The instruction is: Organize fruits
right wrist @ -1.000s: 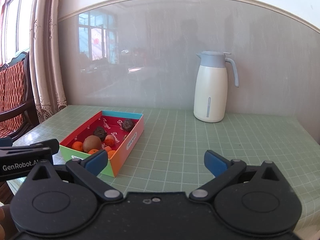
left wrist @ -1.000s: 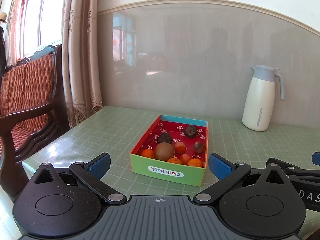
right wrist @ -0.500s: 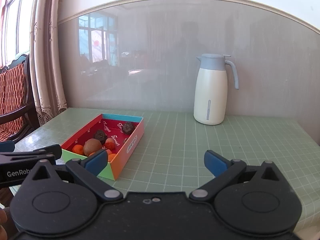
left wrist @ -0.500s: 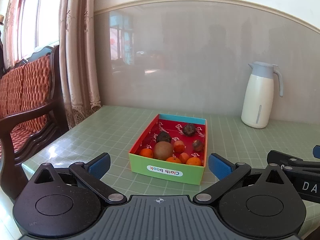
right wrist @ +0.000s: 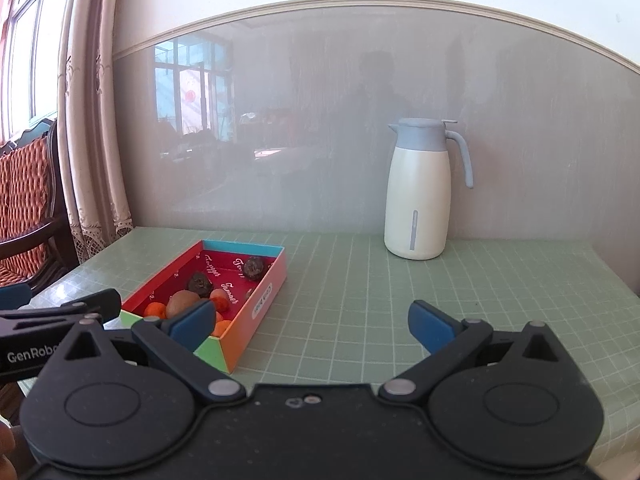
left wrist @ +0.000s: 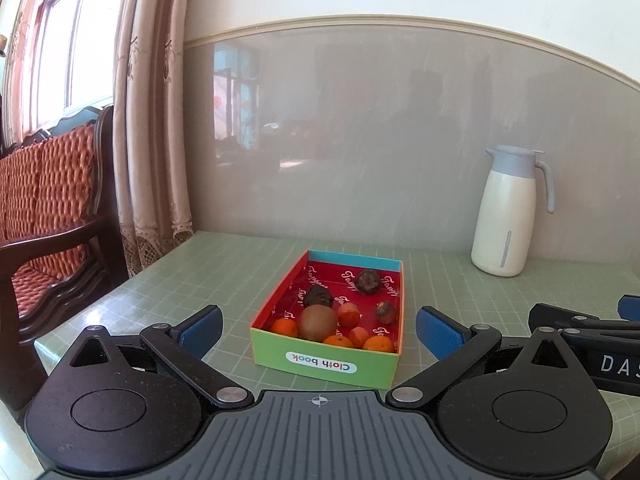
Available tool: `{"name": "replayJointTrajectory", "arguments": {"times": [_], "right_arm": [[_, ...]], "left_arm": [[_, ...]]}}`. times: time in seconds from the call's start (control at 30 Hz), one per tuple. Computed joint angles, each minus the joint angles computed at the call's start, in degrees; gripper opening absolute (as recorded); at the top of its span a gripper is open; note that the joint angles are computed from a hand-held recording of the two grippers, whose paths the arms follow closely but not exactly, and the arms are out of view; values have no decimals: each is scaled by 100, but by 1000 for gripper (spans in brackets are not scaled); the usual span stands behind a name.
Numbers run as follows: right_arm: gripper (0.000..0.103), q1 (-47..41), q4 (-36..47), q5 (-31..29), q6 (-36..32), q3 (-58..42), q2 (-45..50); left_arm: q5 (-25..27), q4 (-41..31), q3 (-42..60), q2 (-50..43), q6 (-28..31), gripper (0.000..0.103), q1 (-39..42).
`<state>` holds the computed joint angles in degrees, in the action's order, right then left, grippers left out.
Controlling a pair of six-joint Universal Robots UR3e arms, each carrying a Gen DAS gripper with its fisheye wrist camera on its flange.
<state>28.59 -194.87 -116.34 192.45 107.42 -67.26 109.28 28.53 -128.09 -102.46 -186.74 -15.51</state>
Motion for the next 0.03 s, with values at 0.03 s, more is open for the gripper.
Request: {"name": "replayJointTrajectory", "arguments": {"times": [0.03], "right_arm": [[103,-9,9,16,-1,-7,2]], "left_arm": [[59,-73,51,-6,3,103,-30]]}}
